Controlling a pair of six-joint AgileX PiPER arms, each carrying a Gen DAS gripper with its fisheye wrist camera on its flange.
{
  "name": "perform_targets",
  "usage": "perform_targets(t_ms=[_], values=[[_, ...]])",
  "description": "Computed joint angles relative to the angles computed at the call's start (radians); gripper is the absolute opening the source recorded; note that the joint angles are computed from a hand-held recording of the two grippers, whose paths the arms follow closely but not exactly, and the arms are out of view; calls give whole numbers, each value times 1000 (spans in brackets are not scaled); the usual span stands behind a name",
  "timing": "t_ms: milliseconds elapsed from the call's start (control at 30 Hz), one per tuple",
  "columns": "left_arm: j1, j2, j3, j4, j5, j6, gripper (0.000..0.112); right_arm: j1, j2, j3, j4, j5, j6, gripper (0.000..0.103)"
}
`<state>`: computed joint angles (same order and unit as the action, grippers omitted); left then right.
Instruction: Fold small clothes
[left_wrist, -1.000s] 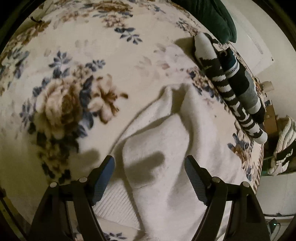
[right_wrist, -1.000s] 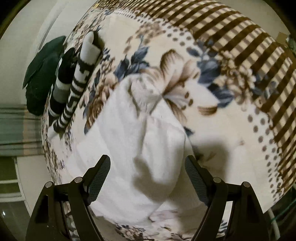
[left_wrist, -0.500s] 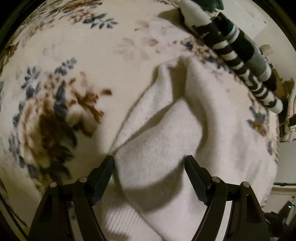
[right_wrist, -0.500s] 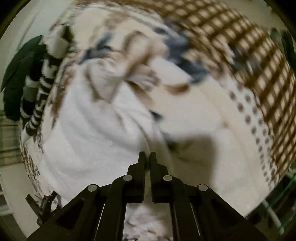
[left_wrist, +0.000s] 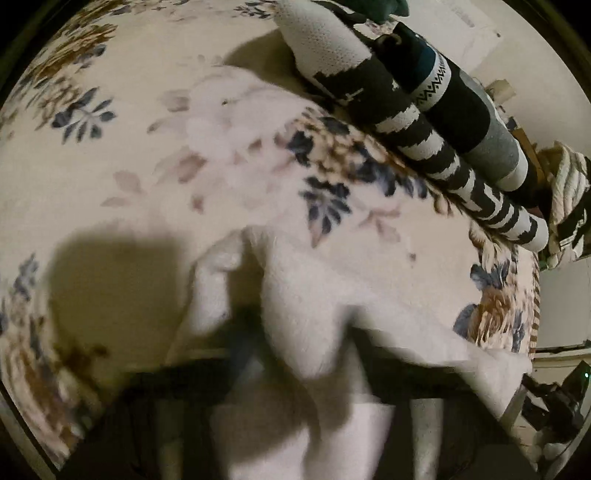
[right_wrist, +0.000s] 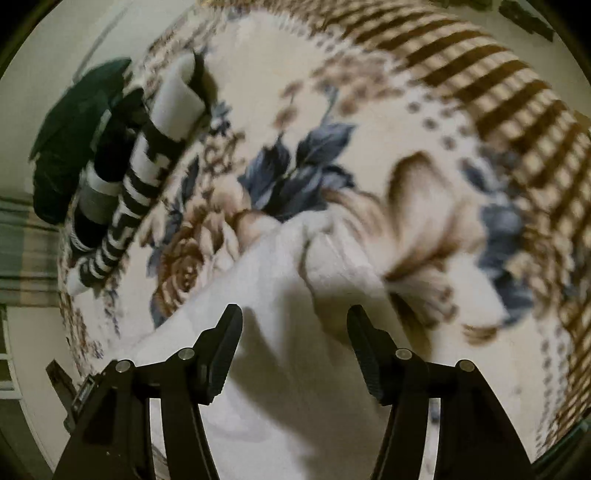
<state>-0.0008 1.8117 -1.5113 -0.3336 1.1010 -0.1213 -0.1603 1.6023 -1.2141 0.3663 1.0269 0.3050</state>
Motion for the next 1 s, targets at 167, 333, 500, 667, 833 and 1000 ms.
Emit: perform_targets(t_ms=[167,333,500,667,833,1000], values=[[16,-63,67,35,-61,16,13,99,9,-69,-209,0,114,12],[112,-8,36,-157,30,99,20,42,79,-101,-137,32,71,13],[209,-158,138,-248,97,178,44,30,11,-69,-59,51,40,37],[149,-248,316,-137,14,188,16,49,-23,24,-44,29,36,43],[181,-418,431,-42,-65,143,5,64,-33,72,-93,-32,84,26],[379,-388,504,-107,9,201,1,71,-8,41,-112,1,58,26]])
